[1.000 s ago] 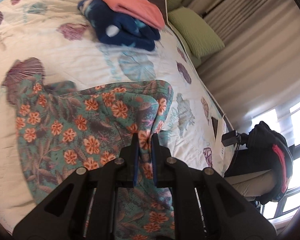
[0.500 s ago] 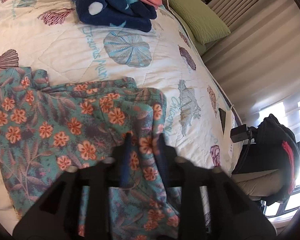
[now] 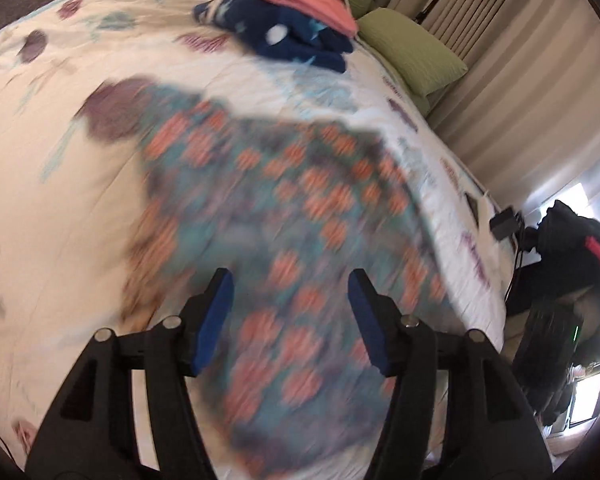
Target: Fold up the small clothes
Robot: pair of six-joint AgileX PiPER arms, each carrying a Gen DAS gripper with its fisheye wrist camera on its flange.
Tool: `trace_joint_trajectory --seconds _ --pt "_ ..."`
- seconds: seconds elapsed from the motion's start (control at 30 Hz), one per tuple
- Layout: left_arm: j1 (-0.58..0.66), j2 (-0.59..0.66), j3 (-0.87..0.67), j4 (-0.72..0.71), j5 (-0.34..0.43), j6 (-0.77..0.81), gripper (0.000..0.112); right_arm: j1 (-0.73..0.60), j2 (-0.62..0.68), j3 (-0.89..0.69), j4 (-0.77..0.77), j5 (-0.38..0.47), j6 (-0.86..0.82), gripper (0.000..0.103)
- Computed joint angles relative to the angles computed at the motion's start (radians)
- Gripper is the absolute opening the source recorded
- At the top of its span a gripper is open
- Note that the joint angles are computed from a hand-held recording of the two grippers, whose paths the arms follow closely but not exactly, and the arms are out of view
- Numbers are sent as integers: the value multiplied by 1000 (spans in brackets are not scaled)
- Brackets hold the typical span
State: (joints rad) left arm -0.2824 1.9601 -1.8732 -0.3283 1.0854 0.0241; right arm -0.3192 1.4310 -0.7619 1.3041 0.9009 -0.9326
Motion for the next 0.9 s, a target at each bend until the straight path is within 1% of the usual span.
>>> trace_joint_trajectory --seconds 0.1,0.13,0.2,0.23,0.27,0.3,0.37,0.4,0.47,0.5,0.53,0.57,0.67,0.7,0.8,0.83,0.87,0.9 --pt "40 -104 209 -67 -90 77 61 -71 21 -12 7 82 -1 18" --pt "40 -122 243 -67 -107 87 61 -86 19 -24 1 87 8 20" --pt "23 -148 299 -17 -133 70 65 -101 13 -75 -28 55 49 22" --pt "19 -150 316 -4 -135 63 68 -104 26 -114 -34 56 61 24" --pt "20 -142 317 -20 -126 67 68 -106 45 -151 -36 69 73 24" --pt "34 -130 328 -65 -113 90 68 -100 78 -208 -39 79 102 24" --pt "38 -137 360 -86 -142 100 68 -70 152 -325 -54 92 147 25" --pt "35 -144 370 -83 -156 106 68 -44 197 -396 -70 83 182 25" --pt "31 -147 370 -80 -158 109 68 3 281 -525 -128 68 274 27" --pt "33 -144 366 -84 -153 116 68 21 326 -589 -159 70 329 32" --pt "34 -144 367 -89 -152 120 69 38 386 -670 -188 84 394 41" --pt "37 -144 368 -97 -152 127 69 49 437 -734 -200 102 432 45" --pt "55 -148 385 -130 -151 162 69 77 559 -898 -263 128 551 47" --pt "57 -143 380 -135 -147 165 69 80 583 -928 -274 137 576 47" --pt "71 -139 378 -150 -139 184 69 84 709 -1087 -282 210 676 48" --pt "74 -137 374 -154 -135 186 70 86 750 -1133 -271 229 703 44" --pt "75 -134 369 -158 -131 187 70 87 766 -1148 -260 232 702 34" --pt "81 -133 367 -169 -127 192 70 92 782 -1179 -258 235 685 4"
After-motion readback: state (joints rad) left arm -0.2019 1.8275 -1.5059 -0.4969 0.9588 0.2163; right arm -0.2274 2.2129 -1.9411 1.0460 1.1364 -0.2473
